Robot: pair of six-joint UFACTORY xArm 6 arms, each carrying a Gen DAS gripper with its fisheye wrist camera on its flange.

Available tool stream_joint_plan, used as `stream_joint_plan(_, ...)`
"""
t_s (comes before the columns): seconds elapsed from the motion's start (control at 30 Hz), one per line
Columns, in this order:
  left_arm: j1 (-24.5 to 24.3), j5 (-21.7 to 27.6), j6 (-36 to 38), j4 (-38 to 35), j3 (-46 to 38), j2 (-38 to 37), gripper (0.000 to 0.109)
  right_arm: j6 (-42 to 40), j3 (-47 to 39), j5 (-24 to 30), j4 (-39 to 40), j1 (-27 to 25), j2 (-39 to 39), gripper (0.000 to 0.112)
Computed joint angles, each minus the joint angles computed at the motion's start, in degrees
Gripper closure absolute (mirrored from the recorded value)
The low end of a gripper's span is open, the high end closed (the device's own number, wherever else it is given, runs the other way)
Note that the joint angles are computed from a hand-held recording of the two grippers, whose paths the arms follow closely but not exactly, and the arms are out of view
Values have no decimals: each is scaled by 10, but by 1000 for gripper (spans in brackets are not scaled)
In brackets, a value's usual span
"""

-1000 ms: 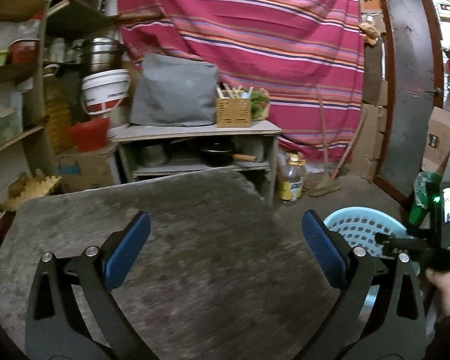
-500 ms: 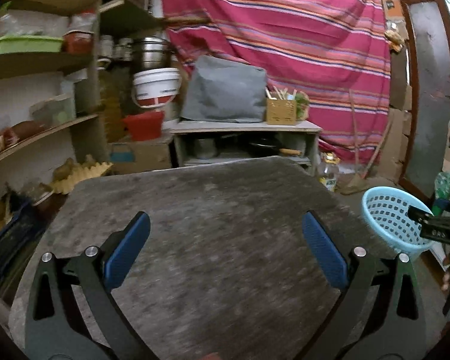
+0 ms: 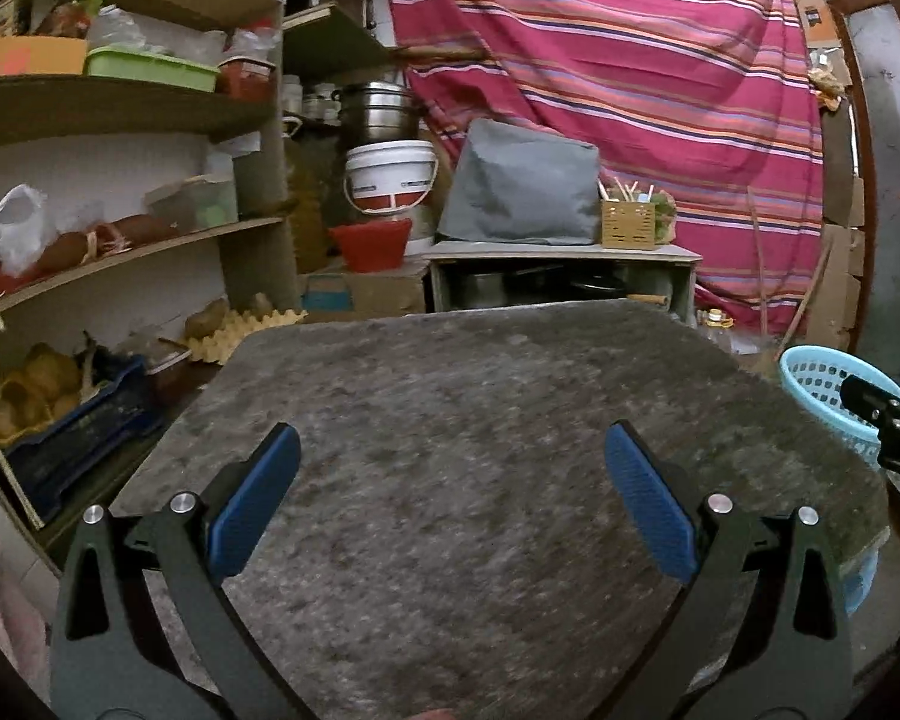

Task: Collect trash

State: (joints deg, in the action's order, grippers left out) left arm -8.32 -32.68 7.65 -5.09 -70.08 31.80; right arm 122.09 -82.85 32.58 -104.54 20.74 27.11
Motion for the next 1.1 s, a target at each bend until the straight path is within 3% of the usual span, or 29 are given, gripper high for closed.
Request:
stream_joint_plan(0.2, -5, -48, 36, -44, 9, 9, 11, 11, -21, 17, -24, 18, 19, 14)
stream_joint_plan(0.67, 7, -36, -25, 5, -2, 17, 11, -11, -32, 31, -16, 29, 34, 14)
stream_joint_plan(1.1, 8, -27, -27, 15, -7, 19, 11, -19, -35, 48, -6, 35, 36, 14)
